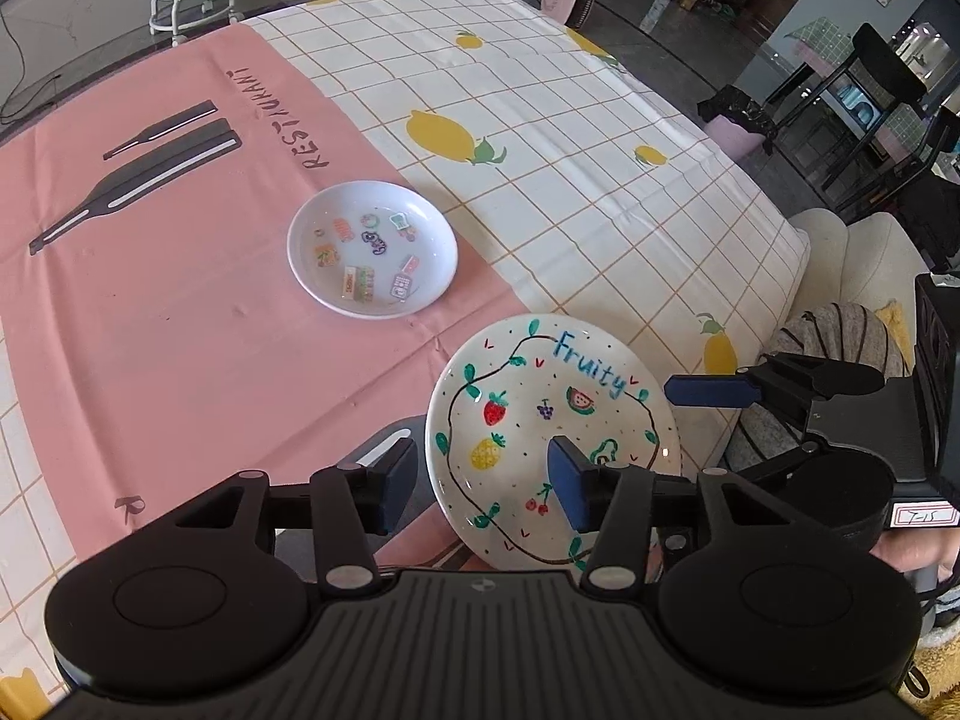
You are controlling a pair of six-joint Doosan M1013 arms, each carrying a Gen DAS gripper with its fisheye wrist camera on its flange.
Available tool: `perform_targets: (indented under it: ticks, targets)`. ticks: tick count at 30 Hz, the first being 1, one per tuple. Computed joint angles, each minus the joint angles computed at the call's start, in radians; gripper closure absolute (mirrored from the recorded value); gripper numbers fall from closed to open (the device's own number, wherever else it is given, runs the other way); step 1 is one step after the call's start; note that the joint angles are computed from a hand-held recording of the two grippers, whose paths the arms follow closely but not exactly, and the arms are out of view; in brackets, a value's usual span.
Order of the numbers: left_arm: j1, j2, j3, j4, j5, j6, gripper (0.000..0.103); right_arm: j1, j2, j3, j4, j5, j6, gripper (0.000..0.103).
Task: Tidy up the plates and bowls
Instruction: 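Open the left tool and withdraw it from the Fruity plate, then move the left tool to the white sticker bowl and grip its rim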
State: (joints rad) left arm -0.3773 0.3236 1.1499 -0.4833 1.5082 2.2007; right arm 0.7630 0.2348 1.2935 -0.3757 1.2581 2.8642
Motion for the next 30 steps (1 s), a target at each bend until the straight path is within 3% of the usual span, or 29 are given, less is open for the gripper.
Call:
perform_targets:
  ticks: [7,11,15,23,30]
  targets:
    - [0.01,0.008,-0.009,0.004,-0.021,-0.049,0.044,-0.01,-0.017,0.025,0.006,-0.057,0.023,0.014]
    - [-0.003,-0.009,0.007,0.063,-0.142,-0.127,0.044,-0.009,-0.033,0.04,-0.081,-0.065,0.064,0.014]
    - [-0.017,-0.008,-0.001,0.145,-0.201,-0.227,0.044,-0.051,-0.043,0.048,-0.099,-0.089,0.079,0.015]
    - [-0.07,0.023,-0.047,0.342,-0.227,-0.375,0.044,-0.155,-0.013,0.02,-0.013,-0.195,-0.024,0.038]
    - [-0.095,0.062,-0.08,0.378,-0.209,-0.441,0.057,-0.192,0.006,0.049,0.077,-0.301,-0.123,0.055]
